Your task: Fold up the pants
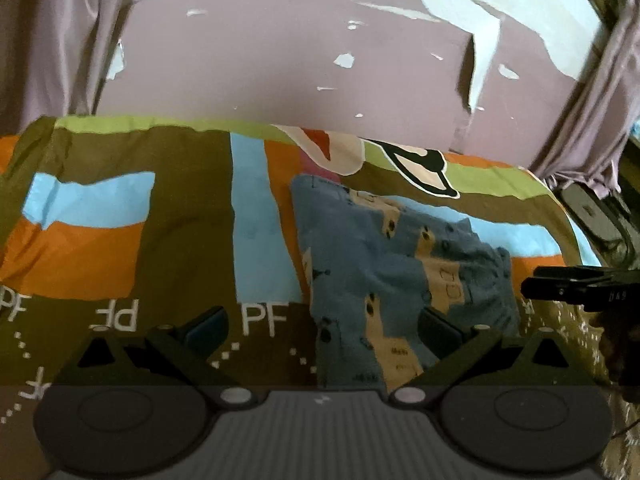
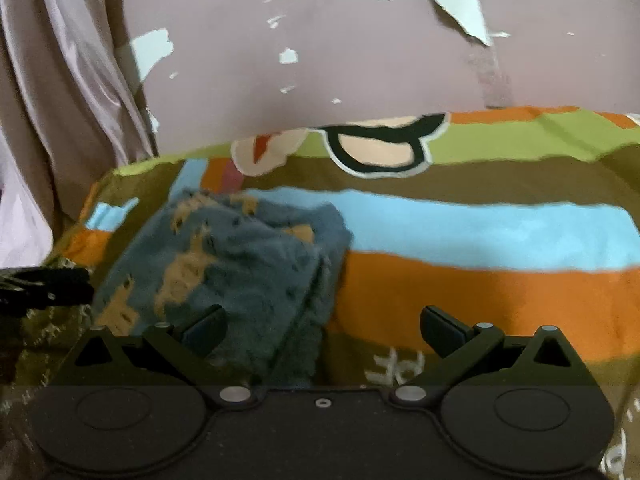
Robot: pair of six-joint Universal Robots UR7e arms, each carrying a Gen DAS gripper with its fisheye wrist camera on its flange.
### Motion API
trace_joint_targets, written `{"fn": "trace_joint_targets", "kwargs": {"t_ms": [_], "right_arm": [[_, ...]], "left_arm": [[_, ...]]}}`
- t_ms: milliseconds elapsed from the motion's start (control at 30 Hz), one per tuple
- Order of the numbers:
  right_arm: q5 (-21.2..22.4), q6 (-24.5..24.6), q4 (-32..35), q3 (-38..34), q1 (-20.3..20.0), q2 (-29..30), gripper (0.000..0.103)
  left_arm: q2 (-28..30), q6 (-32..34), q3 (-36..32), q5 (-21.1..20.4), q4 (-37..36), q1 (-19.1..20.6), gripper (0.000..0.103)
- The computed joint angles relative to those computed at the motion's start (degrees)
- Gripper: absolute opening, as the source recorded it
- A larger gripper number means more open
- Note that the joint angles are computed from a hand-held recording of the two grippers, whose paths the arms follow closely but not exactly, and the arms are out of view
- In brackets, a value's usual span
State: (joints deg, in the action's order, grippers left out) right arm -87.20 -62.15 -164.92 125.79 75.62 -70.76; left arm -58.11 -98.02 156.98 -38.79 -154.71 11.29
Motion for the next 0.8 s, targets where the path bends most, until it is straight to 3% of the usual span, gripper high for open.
{"fn": "trace_joint_targets", "kwargs": {"t_ms": [200,400,533,667,800], "right_arm": [[2.9,6.0,8.3,-7.8,1.1,6.0,0.099],[4.3,12.7,11.7,-12.0,0.2,9.6,0.096],[3.5,10.3,10.8,-11.3,0.7,9.6,0.087],[2.5,9.2,9.8,-10.9,1.1,10.0,0.073],[0.2,7.4,7.6,-10.6,2.0,10.8,0.073]], "left_arm": [[4.5,5.3,1.7,-0.3,-16.3,4.1,0.101],[7.3,5.0,2.7,-1.9,-22.0,4.9,0.098],[8.3,5.2,3.0,-2.4,-23.9,5.0,0.095],[7.4,5.5,2.7,-3.2,-22.6,5.2,0.083],[6.0,4.8,2.1,-3.7,-18.3,5.1,0.08]]}}
